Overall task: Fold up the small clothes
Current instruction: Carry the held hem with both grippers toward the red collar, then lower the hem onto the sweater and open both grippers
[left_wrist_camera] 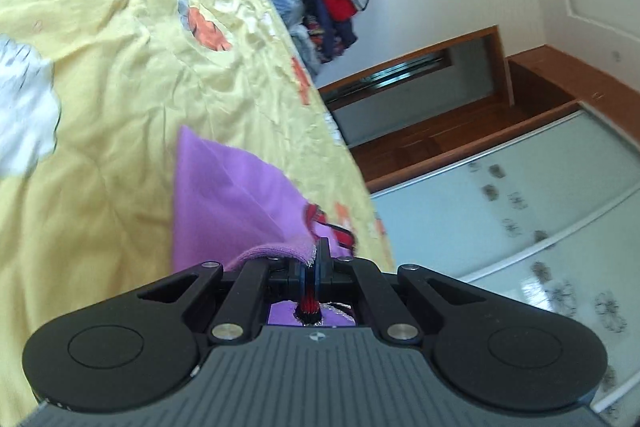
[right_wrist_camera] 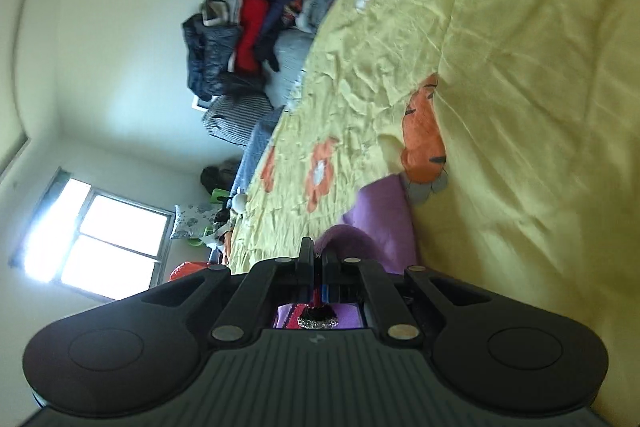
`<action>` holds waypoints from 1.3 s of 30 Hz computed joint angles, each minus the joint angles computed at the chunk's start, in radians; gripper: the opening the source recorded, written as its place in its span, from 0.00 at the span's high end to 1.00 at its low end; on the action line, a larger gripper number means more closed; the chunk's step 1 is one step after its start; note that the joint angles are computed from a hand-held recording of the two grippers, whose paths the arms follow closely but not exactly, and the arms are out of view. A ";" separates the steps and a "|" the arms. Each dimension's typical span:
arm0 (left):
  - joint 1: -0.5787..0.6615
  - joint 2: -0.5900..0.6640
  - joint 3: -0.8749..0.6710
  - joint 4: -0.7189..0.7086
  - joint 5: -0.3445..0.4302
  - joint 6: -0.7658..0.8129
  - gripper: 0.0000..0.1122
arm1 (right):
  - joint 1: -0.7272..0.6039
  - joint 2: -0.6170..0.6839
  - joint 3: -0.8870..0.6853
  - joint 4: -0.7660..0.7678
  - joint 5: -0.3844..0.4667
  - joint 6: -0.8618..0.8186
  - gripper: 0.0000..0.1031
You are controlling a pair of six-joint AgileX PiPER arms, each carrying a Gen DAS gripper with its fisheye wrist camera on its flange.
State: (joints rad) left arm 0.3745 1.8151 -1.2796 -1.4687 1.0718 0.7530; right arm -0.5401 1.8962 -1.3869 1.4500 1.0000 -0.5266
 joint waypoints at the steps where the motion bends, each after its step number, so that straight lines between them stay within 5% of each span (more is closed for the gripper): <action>1: -0.007 0.022 -0.034 0.023 -0.007 -0.026 0.98 | 0.013 0.022 -0.033 -0.019 -0.015 0.024 0.97; 18: -0.100 0.312 -0.473 0.248 -0.087 -0.370 0.97 | 0.100 0.202 -0.262 -0.161 -0.116 0.277 0.94; 21: -0.106 0.336 -0.531 0.273 -0.118 -0.447 0.76 | 0.098 0.233 -0.330 -0.213 -0.068 0.343 0.81; 24: -0.097 0.327 -0.560 0.272 -0.174 -0.470 0.51 | 0.095 0.209 -0.348 -0.222 -0.072 0.312 0.47; 26: -0.079 0.306 -0.549 0.233 -0.178 -0.453 0.46 | 0.089 0.171 -0.324 -0.208 -0.075 0.219 0.43; 30: -0.058 0.171 -0.422 0.230 -0.083 -0.320 0.45 | 0.067 0.045 -0.247 -0.284 -0.081 0.044 0.43; 33: -0.025 -0.009 -0.164 0.194 0.002 -0.155 0.44 | 0.044 -0.095 -0.121 -0.395 -0.082 -0.121 0.44; 39: 0.134 -0.272 0.223 0.284 0.103 -0.057 0.38 | -0.116 -0.226 0.069 -0.409 0.069 -0.313 0.49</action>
